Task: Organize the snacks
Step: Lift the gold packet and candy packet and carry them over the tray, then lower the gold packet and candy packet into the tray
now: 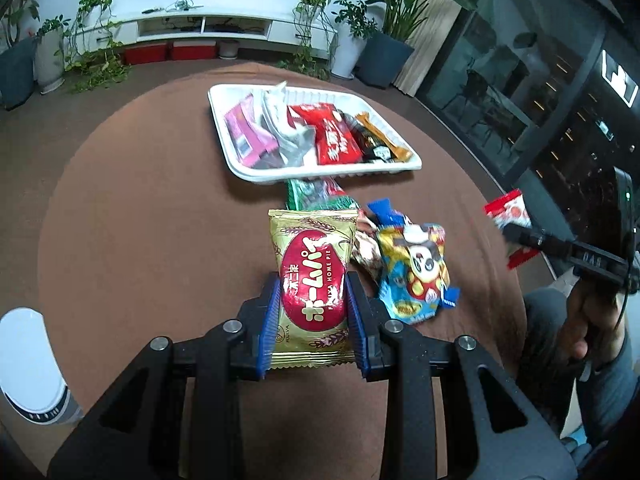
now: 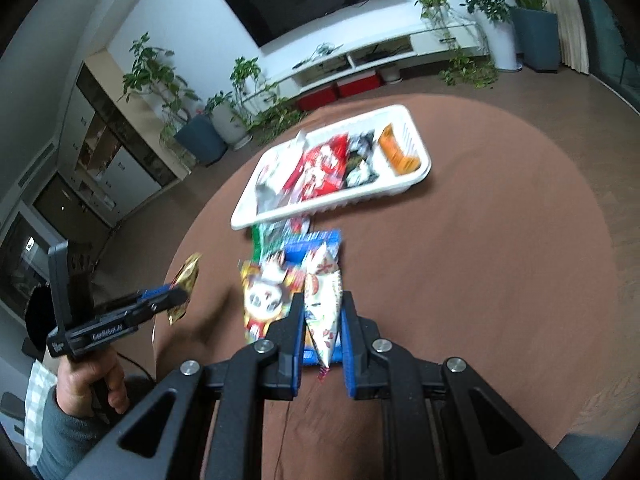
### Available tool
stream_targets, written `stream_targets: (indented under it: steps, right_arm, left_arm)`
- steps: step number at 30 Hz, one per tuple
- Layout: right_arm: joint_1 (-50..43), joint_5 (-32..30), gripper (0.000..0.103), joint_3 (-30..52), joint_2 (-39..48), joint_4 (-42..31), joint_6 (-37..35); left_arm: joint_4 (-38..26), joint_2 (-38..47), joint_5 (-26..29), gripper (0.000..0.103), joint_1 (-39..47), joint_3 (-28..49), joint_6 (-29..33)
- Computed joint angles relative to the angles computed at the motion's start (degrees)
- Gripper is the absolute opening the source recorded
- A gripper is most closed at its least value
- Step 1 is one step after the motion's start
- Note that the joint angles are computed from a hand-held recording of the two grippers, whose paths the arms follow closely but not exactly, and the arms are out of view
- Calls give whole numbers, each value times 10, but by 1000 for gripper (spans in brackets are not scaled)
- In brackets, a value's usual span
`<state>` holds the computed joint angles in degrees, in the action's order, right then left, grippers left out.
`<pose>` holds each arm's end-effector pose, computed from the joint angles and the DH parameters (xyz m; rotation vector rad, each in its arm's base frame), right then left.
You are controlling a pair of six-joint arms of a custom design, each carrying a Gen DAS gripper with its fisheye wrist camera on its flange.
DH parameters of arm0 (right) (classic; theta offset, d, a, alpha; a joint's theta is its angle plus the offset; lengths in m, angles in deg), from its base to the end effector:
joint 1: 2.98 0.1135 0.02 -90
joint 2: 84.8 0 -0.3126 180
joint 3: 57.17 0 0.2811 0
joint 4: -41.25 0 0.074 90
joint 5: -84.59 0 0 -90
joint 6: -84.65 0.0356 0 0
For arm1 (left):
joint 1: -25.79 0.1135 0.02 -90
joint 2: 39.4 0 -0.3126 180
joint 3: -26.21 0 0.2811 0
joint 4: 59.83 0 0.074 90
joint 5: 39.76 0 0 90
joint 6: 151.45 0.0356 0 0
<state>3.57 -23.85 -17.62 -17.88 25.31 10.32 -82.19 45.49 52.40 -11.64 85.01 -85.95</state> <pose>0.2228 0.0369 0.1979 0.0226 2.3470 0.5677 0.2511 -0.1939 0.2192 0.2978 2.4698 -0.5258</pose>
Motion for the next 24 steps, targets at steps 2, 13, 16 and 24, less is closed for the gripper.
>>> stream_targets:
  steps: [2,13,16,24]
  right_arm:
    - [-27,-23,17,21,16,-6,-10]
    - [-129,-57,17,171,126,-34,-50]
    - [-136,-57,17,215,160,-37,-49]
    - [-82,-34,17,335,264,-51,-51]
  left_arm:
    - [-5,2,0,29,8,12,6]
    - [-45,56,17,29,83,129,54]
    - [-56,86,23,29,96,173,61]
    - [-97,202,30,29,99,333,70]
